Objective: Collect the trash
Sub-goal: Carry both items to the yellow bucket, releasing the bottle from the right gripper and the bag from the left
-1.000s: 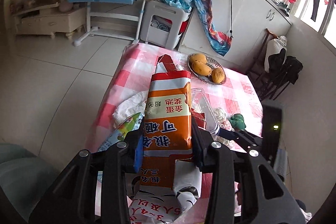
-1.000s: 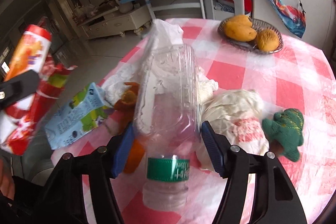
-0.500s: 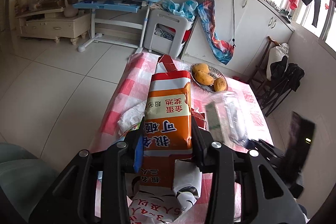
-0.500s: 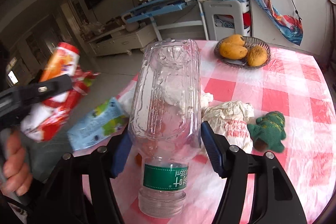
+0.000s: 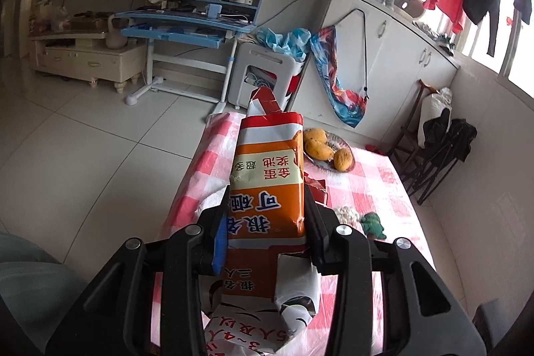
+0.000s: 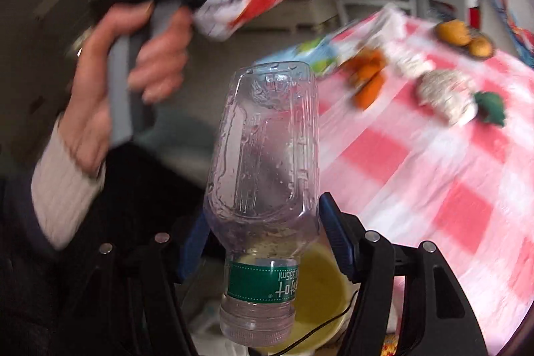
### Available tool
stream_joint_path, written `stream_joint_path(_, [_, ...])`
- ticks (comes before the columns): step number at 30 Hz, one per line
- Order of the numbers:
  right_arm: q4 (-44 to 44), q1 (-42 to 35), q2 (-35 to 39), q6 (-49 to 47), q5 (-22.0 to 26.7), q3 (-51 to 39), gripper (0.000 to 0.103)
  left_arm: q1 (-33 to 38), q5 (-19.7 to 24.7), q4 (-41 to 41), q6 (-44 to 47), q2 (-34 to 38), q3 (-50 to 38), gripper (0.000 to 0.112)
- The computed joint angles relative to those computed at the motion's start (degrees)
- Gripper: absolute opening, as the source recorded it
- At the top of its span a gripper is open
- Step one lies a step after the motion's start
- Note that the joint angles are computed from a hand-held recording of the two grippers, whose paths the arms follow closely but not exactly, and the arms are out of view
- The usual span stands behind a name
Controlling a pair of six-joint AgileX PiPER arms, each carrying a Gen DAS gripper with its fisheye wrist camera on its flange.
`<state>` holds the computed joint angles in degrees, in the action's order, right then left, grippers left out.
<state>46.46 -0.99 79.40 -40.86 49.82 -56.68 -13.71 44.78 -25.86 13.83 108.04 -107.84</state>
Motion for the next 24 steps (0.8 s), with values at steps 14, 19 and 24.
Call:
stream_joint_path(14, [-13.0,13.4,7.9,7.1,-3.1,-1.0,0.073,-6.1,-4.7,3.6,5.8,-14.0,27.0,0.037])
stream_joint_path(19, [-14.2,9.5,0.8,11.3,-7.1,2.4,0.076,-7.1,-4.5,5.9,5.3,-17.0,33.1,0.037])
stream_joint_path(24, [-18.2,7.8,-3.8,18.7,-10.4,4.0,0.077,-10.1,-3.9,8.9,5.1,-20.4,40.1,0.037])
